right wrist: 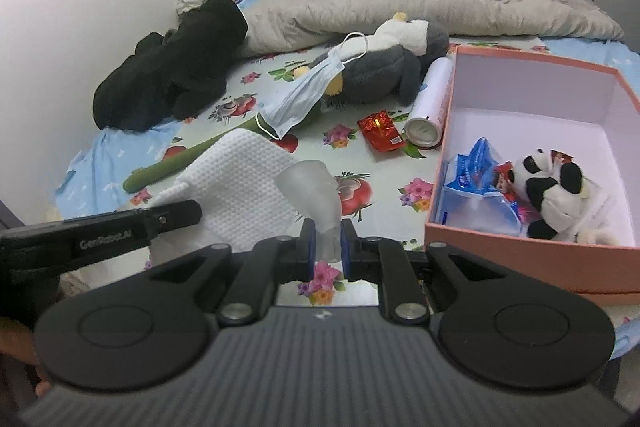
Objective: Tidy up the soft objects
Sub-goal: 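Carry the white cloth and clear cup over the pink box with both tools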
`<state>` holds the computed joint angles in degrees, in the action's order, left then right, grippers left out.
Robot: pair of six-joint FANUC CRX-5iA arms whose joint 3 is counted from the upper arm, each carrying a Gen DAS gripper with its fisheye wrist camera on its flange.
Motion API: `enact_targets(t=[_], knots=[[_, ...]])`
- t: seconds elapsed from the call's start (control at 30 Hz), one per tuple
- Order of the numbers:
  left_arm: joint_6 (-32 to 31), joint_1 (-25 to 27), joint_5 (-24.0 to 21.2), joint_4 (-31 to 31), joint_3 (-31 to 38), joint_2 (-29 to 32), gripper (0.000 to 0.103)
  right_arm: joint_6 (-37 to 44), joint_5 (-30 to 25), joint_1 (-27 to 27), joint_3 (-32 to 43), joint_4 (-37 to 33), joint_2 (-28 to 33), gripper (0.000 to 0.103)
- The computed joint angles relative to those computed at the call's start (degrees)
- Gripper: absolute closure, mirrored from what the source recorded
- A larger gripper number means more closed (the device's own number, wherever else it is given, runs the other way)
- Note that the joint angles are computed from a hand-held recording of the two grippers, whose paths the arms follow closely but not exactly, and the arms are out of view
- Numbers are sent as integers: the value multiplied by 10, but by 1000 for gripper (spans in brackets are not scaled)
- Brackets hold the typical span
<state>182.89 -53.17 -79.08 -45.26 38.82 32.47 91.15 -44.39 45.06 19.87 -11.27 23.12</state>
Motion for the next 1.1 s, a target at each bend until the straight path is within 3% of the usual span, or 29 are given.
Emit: enact_targets(t=[0.47,0.63,1.1], knots=[[-42,-23,13,-20,62,23,98,-56,42,-18,-78,42,-75,87],[-63,-23,46,-19,94,39,98,-80,56,-32,-96,56,-93,87],[-194,2,45,43,326,176,98,-104,43,-93,-103,54,-109,87]])
